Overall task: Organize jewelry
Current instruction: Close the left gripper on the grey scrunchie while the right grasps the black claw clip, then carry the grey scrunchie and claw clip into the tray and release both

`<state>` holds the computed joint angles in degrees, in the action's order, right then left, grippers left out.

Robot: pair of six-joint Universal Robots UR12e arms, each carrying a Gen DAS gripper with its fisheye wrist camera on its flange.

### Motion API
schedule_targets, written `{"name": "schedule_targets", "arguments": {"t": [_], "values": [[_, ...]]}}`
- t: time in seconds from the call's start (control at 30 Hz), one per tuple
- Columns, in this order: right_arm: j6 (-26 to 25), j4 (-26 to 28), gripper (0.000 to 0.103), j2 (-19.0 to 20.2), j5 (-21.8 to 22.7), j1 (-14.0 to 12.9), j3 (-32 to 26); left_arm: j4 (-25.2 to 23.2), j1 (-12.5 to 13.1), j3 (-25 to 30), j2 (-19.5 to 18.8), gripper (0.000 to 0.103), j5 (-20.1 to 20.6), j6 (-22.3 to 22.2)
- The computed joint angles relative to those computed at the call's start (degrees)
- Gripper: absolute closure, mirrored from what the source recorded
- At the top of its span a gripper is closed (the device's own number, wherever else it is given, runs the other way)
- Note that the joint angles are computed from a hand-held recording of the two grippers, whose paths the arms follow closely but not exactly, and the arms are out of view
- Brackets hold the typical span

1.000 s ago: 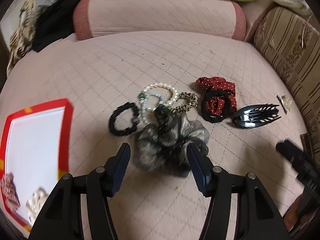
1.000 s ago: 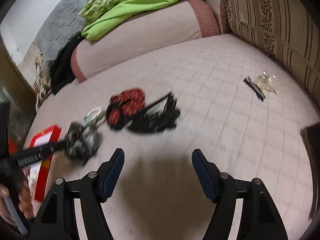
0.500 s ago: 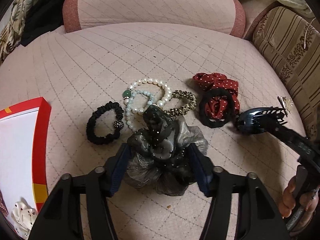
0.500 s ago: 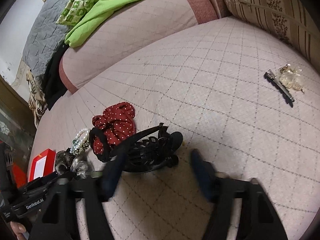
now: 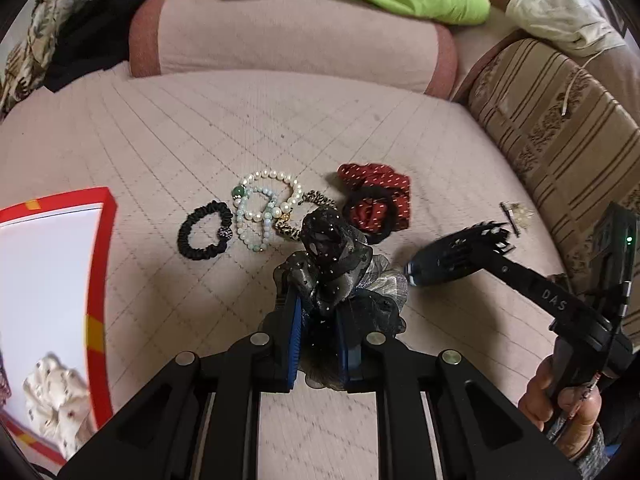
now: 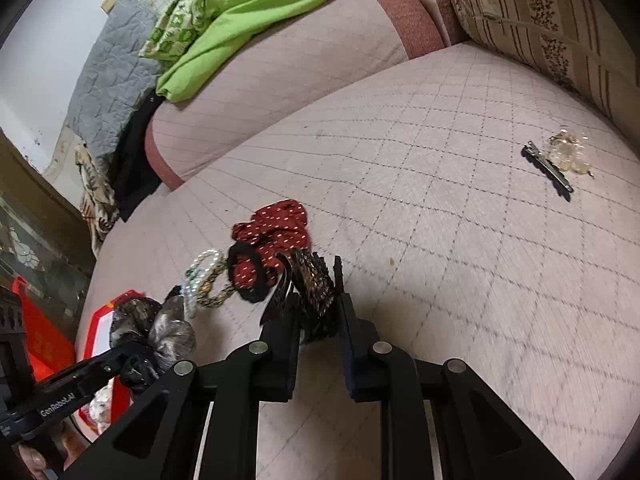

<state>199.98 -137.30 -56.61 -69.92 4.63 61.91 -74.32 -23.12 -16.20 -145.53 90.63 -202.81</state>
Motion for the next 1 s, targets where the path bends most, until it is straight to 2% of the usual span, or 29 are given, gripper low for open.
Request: {"name": "schedule_targets", "arguments": {"t": [0.27, 0.57, 0.8, 1.0], "values": [[-3.1, -1.5, 0.094, -3.4, -1.0, 0.8, 3.0, 8.9, -0.3, -14.0, 8.4, 0.089, 3.1, -0.8], [-8.7, 0.3, 0.094, -4.0, -0.3, 3.3, 1.2, 16.8, 1.9, -29.3, 17.7, 0.089, 6.4, -4.7], [-14.1, 5.2, 0.094, -0.4, 2.0, 6.9, -6.4, 18.5, 5.4, -37.7, 23.3, 0.089, 9.9, -9.1], [-18.1, 11.4, 0.094, 4.8, 4.2, 10.1, -15.8, 18.7, 8.8, -41.5, 25.6, 0.089, 10.8, -12.2]]}}
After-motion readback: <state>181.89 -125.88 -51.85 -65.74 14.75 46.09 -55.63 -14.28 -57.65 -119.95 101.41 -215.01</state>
